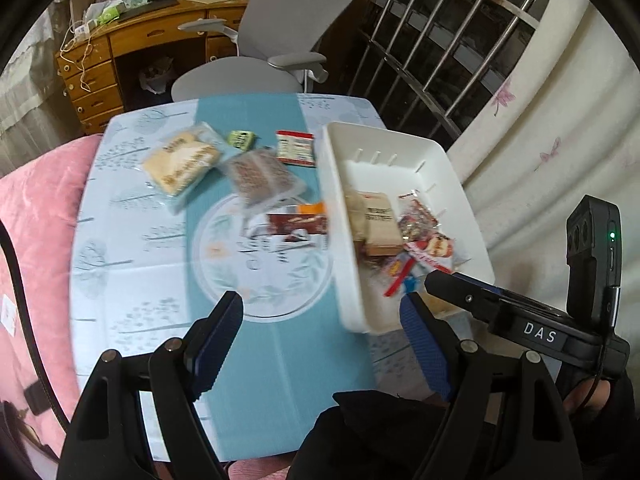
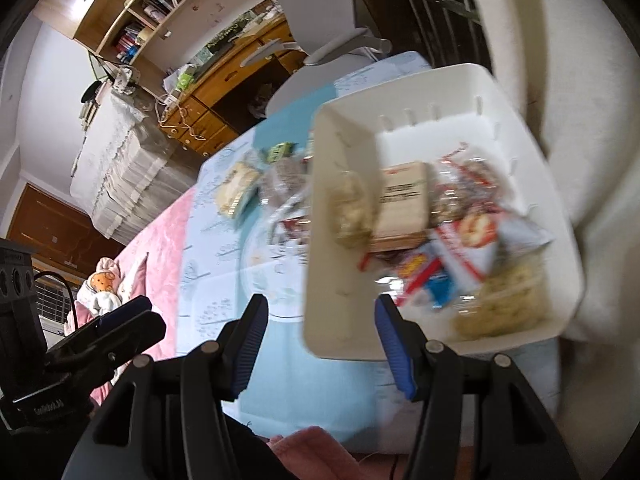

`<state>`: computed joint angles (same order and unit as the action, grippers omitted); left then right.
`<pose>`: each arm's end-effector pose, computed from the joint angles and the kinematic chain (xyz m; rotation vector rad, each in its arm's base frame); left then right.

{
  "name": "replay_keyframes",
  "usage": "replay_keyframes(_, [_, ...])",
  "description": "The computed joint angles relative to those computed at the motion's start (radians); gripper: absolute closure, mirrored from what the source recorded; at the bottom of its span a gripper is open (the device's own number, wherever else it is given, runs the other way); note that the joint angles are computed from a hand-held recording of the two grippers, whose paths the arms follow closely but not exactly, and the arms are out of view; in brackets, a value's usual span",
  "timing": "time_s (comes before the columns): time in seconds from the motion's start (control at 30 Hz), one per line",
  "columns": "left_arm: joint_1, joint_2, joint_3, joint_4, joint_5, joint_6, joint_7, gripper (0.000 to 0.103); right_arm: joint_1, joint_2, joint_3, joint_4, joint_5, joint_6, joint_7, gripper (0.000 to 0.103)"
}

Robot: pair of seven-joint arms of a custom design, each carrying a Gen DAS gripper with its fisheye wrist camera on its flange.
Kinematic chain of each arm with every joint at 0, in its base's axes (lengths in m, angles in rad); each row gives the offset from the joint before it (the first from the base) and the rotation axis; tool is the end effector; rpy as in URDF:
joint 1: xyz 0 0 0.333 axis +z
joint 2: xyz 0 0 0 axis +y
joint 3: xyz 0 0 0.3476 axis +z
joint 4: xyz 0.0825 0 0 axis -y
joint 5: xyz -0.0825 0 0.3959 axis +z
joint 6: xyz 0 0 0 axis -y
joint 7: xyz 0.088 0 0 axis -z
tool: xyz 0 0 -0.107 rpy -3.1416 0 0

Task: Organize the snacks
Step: 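Withdraw both tools from the tray toward the remaining snacks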

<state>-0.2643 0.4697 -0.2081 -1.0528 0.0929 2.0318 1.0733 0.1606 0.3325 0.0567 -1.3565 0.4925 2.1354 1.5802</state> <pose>0.6896 -0.2933 0.6615 -2.0992 1.9916 -0.7292 0.7006 0.1680 0.6171 -1.7885 1.7388 0.1390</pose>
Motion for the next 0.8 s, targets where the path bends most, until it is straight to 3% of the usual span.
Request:
replay_keyframes(0.17, [0.076,-0.109,-0.007,-0.156,-0.051,0.04,0.117,0.023,0.068,-0.016,0.011,-0.036,-0.048,0.085,0.072,0.048])
replay_keyframes(0.37, [0.14,-0.179,0.002,-0.254,-0.1,0.046,0.249,0.023,0.157,-0.028,0.006,-0.081,-0.168,0.209,0.212,0.047])
replay_keyframes(0.47, [0.168,-0.187,0.007,-0.265,-0.136,0.032,0.303,0.023,0.194,-0.033,-0.001,-0.098,-0.242,0.254,0.28,0.038])
replay_keyframes(0.6, [0.194,-0.161,0.014,-0.217,-0.163,-0.014,0.355,0.023,0.229,-0.012,-0.009,-0.058,-0.341,0.226,0.343,0.035])
replay_keyframes(0.8, [0.209,-0.052,0.014,-0.048,-0.172,-0.11,0.415,0.014,0.245,0.057,-0.011,0.059,-0.41,0.142,0.344,0.029])
